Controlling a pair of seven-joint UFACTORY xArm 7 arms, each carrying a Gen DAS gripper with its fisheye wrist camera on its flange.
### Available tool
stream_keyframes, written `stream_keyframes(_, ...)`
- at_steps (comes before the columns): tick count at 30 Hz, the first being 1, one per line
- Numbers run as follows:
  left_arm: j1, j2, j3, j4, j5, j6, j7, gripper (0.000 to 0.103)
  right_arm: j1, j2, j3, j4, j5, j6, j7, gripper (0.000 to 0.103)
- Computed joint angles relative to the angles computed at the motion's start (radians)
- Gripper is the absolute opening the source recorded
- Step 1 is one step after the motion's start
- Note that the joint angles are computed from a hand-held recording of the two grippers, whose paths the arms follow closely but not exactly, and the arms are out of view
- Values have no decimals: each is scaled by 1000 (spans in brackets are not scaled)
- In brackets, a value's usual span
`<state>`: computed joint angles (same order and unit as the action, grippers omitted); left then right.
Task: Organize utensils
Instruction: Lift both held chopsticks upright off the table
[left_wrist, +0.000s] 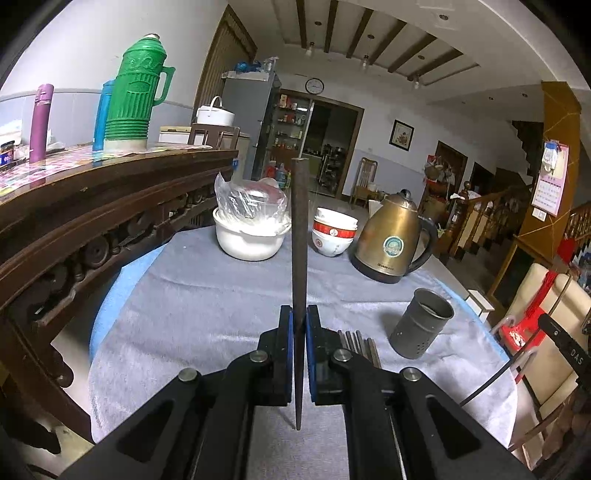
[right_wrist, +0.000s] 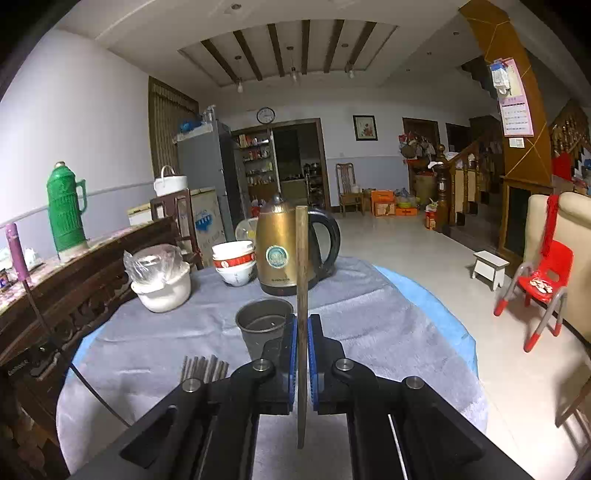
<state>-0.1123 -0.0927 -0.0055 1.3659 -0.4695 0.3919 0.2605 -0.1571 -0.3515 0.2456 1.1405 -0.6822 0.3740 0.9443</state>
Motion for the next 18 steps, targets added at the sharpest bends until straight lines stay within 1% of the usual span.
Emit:
stream_keyframes(4,1,-14,0,-3,9,8,-16,6,13,-7,-12,-6,24,-20,-20,6)
stream_keyframes(8,1,-32,9,-15,6,6,-24,6,33,11,-20,11,64,-14,-67,6)
stream_keyframes(11,1,-37,15,-19,6,5,-30,6,39,19,-13,22,68,-11,-78,6)
stream_keyframes(16,-4,-40,24,-22,-24,1,-13,6,46,24,-4,32,63,3,-83,6)
stream_keyframes(18,-9,-42,30,-27,-55,-3,7,6,54,30,-6,42,64,19,-95,6)
